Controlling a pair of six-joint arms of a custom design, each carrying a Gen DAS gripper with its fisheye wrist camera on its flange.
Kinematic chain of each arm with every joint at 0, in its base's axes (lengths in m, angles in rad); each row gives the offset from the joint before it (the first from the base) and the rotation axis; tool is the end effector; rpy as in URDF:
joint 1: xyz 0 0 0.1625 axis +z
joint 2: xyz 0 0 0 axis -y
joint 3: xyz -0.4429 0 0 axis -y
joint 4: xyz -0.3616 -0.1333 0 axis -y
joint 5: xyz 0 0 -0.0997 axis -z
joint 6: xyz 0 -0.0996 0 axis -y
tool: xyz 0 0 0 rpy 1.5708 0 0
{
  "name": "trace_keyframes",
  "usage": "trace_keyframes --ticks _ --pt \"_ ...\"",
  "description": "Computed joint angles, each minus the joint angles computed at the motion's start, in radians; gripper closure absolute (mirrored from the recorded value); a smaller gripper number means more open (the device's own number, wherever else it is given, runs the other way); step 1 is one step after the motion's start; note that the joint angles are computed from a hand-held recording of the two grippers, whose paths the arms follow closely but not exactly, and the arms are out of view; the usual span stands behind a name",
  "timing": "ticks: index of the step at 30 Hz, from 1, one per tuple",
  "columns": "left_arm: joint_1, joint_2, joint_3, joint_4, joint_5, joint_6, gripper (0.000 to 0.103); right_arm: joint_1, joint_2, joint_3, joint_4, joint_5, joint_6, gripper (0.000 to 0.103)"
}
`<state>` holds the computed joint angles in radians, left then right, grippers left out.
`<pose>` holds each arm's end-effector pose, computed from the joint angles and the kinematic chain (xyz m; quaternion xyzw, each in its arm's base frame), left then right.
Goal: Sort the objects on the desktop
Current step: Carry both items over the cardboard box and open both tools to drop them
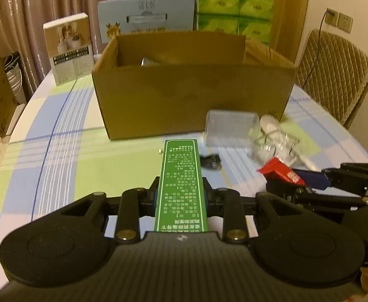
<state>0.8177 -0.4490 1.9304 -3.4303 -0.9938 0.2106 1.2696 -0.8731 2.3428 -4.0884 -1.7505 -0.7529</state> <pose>-0.2425 -0.5331 -0.0462 0.3890 0.8592 -0.2484 0.2210 -0.0249 -0.4695 0.1796 0.1494 -0.8505 0.3916 0.3178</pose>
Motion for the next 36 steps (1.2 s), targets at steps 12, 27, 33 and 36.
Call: trace_keyframes --ticks 12,27,33,36 --pt "-0.027 -0.012 -0.145 0.052 -0.017 0.047 0.078 0.078 -0.136 -0.141 0.159 0.017 -0.005 0.078" --pt "0.014 0.165 -0.650 0.336 -0.085 0.096 0.078 0.096 -0.118 -0.478 0.482 -0.002 0.005 0.078" --pt "0.035 0.241 -0.784 0.426 -0.090 0.093 0.078 0.081 -0.080 -0.560 0.543 -0.003 0.009 0.078" --pt "0.046 0.267 -0.825 0.453 -0.099 0.082 0.078 0.072 -0.061 -0.589 0.560 -0.008 0.009 0.078"
